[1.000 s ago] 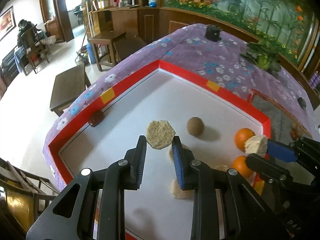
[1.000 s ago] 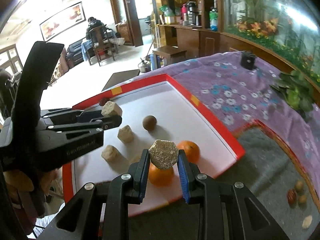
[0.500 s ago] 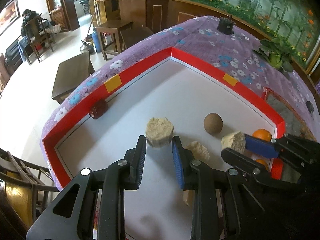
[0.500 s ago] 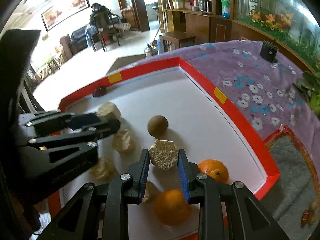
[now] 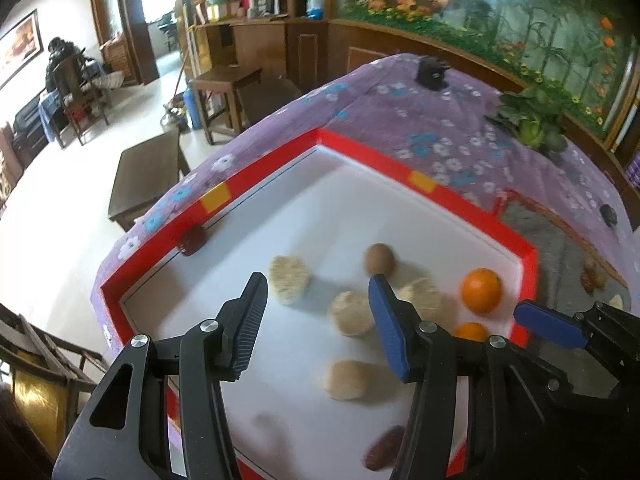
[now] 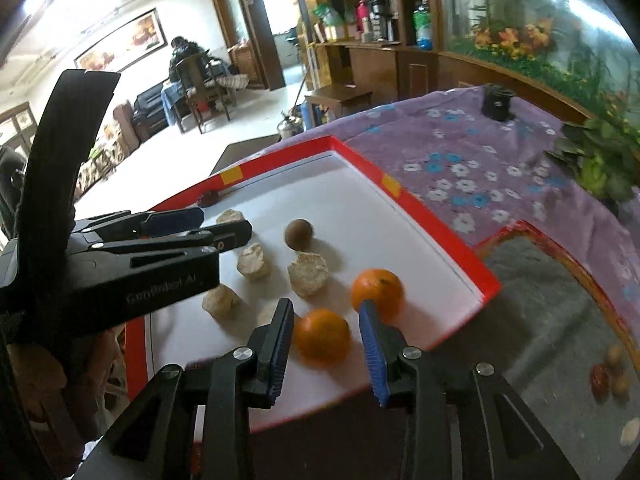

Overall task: Organize fruits
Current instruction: 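Move both open tools back over the mat toward the date and cake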

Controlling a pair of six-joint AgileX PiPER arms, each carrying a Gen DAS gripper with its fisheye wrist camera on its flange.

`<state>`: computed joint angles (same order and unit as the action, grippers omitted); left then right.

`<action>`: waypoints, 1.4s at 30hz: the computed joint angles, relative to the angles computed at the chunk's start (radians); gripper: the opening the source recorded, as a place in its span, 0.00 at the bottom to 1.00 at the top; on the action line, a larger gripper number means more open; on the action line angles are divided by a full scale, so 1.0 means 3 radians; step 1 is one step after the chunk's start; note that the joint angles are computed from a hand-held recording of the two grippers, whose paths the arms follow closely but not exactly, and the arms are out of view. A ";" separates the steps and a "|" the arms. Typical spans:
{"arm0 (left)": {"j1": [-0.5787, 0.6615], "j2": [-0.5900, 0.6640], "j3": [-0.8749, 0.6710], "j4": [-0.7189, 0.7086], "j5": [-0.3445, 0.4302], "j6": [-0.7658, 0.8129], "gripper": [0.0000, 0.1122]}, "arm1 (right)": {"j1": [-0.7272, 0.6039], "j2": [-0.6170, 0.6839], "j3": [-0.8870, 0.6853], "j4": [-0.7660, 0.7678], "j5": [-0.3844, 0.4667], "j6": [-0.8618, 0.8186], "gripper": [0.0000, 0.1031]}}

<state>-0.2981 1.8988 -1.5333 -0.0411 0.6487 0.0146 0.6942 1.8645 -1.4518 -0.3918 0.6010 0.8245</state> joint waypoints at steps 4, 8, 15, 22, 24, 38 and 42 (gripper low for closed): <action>-0.0171 -0.0094 0.0074 -0.0013 -0.0025 0.0004 0.47 | 0.0023 -0.0281 0.0375 -0.0238 -0.0026 0.0351 0.38; -0.0381 -0.0124 0.0102 -0.0026 -0.0023 -0.0029 0.47 | 0.0024 -0.0564 0.0765 -0.0471 -0.0065 0.0728 0.38; -0.0841 -0.0065 0.0015 0.0042 0.0026 -0.0132 0.47 | -0.0014 -0.1089 0.1452 -0.0784 -0.0025 0.1308 0.39; -0.1219 0.0100 -0.0203 0.0072 0.0142 -0.0185 0.47 | -0.0150 -0.1643 0.2167 -0.0939 -0.0014 0.1725 0.40; -0.1310 0.0163 -0.0278 0.0056 0.0182 -0.0185 0.47 | -0.0203 -0.1810 0.2351 -0.0945 -0.0012 0.1800 0.40; -0.1718 0.0846 -0.1209 -0.0103 0.0647 -0.0041 0.47 | -0.0834 -0.2759 0.3202 -0.0640 -0.0024 0.1551 0.40; -0.1767 0.1128 -0.1645 -0.0175 0.0809 0.0086 0.47 | -0.0972 -0.2799 0.3245 -0.0542 -0.0122 0.1369 0.40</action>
<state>-0.8283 2.2371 -2.0269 -0.0936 0.8914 0.0403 0.4026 1.0249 -0.4784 -0.5545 0.5645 1.2352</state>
